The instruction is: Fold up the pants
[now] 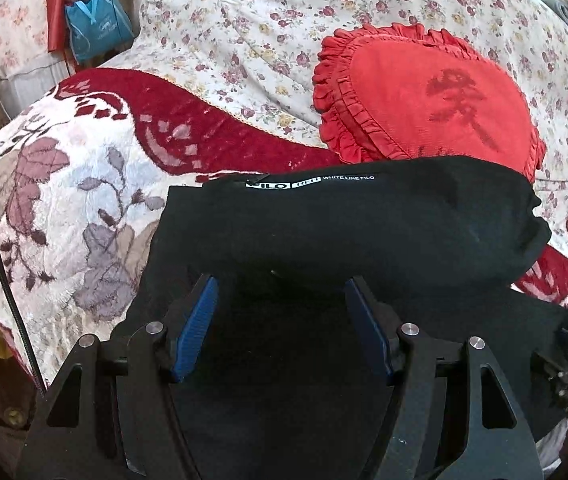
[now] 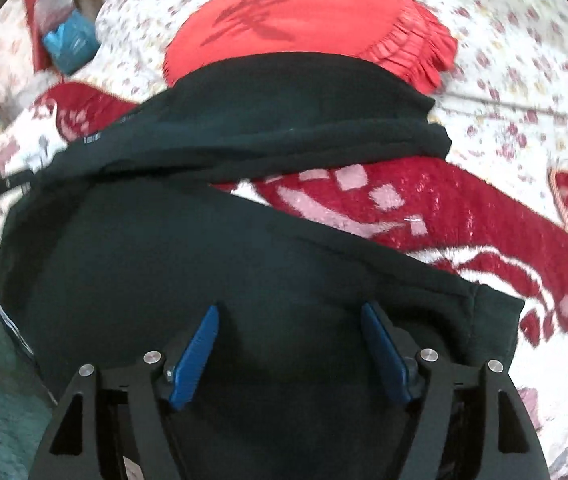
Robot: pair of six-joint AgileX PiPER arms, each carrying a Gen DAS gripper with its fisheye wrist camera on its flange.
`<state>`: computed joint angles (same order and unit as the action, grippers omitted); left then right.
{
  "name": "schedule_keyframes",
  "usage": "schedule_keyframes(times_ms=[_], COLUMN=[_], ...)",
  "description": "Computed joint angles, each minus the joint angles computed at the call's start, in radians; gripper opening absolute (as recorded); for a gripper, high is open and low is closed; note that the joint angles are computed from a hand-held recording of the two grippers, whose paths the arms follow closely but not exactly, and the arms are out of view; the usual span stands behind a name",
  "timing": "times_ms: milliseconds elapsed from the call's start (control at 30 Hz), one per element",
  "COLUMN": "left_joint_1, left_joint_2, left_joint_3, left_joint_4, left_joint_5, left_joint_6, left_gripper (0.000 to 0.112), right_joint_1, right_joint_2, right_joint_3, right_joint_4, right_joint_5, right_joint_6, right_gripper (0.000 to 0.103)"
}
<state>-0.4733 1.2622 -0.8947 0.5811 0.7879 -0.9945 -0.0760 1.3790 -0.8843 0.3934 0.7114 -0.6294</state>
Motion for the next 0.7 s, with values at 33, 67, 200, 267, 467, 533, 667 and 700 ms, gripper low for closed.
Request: schedule_keyframes(times_ms=[33, 67, 200, 267, 467, 533, 667, 700], left_joint_1=[0.001, 0.0, 0.005, 0.012, 0.0, -0.007, -0.02, -0.022], left_joint_2=[0.001, 0.001, 0.0, -0.001, -0.001, 0.0, -0.001, -0.003], left_joint_3=[0.001, 0.001, 0.002, 0.004, 0.002, 0.001, 0.001, 0.002], left_joint_4=[0.0, 0.001, -0.009, -0.023, -0.006, 0.004, 0.024, 0.027], left_joint_5=[0.0, 0.002, 0.001, -0.005, 0.008, 0.014, 0.016, 0.015], left_joint_6=[0.0, -0.001, 0.004, 0.014, -0.001, -0.008, -0.018, -0.018], left_gripper=[0.067, 0.067, 0.067, 0.067, 0.067, 0.067, 0.067, 0.067], right_joint_1=[0.004, 0.005, -0.004, -0.001, 0.008, 0.009, 0.005, 0.007], right_joint_2=[-0.004, -0.007, -0.008, -0.011, -0.013, -0.014, -0.013, -0.015], right_joint_3=[0.007, 0.012, 0.02, 0.025, 0.026, 0.027, 0.028, 0.029], right_joint_4=[-0.006, -0.004, 0.017, 0.013, 0.0, -0.002, 0.003, 0.0], right_joint_5=[-0.01, -0.016, -0.026, -0.032, -0.035, -0.035, -0.035, -0.037], right_joint_6=[-0.002, -0.009, -0.038, -0.04, -0.031, -0.032, -0.044, -0.042], right_gripper=[0.073, 0.073, 0.073, 0.074, 0.075, 0.075, 0.075, 0.075])
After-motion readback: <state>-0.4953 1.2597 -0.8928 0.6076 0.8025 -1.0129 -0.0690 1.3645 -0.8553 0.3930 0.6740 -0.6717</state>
